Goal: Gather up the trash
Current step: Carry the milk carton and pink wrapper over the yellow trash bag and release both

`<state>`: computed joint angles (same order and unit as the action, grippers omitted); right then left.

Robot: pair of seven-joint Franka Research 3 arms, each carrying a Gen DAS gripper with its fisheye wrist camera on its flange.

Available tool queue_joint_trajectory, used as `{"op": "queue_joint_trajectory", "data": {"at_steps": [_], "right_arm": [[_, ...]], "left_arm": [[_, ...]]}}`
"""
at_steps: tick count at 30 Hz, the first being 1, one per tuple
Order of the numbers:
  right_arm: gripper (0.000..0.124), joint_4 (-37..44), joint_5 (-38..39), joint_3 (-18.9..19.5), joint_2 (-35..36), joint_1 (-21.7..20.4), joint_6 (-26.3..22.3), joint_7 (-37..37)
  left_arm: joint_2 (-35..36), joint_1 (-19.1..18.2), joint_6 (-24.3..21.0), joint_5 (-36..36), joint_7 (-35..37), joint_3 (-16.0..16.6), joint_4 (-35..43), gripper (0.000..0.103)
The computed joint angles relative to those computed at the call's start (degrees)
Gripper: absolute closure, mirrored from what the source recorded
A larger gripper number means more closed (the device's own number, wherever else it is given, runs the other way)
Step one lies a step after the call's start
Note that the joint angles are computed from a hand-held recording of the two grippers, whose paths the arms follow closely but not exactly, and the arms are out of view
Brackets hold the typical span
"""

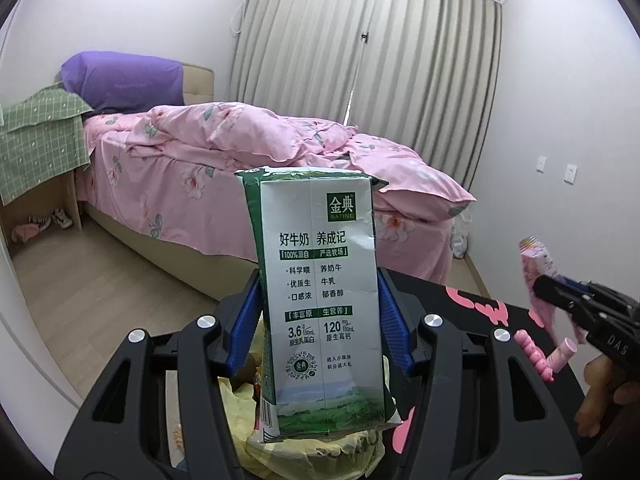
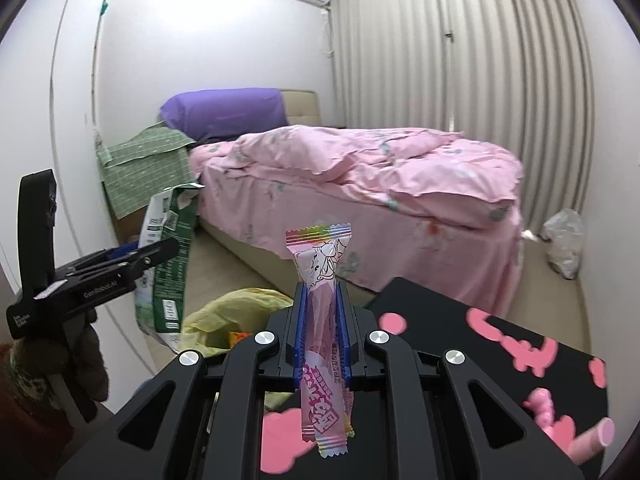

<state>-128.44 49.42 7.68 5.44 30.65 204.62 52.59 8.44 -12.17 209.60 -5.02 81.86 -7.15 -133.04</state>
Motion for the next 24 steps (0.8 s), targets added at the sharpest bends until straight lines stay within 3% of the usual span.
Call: {"op": "queue_joint_trajectory", "data": {"at_steps": [6,11,15,18,20,24], "right_arm": [[0.110,3.36,-8.50,0.29,4.49,-1.87,-2.78,6.25],[0.110,5.02,-15.87,-0.22,7.90,-3.85,-4.74,12.05],[0.110,6.53,-22.98,1.55,10.48,-8.03,-6.34,18.82],[0.110,7.83,-26.06,1.26,11.93,-8.87,-7.56,21.51],[0.110,8.77,-27.43,0.90,12.78,-9.00,-8.15,22.54],[0.110,10.79,-31.53,3.71,14.80,-12.66,-9.38,25.42]], "left_arm": [[4.27,0.32,2.38,1.24,-1.80,0.40,2.20,0.051],[10.43,-2.65,2.66,-1.95,1.44,2.37,7.02,0.051],[16.30,-4.25,0.49,-2.32,1.80,3.71,12.88,0.051],[19.97,-7.05,-2.86,-3.89,2.77,6.35,16.94,0.051],[21.08,-6.72,-5.16,-2.64,1.31,6.44,18.26,0.051],[20.45,-6.49,-8.78,-0.96,-2.54,7.23,17.51,0.051]]}}
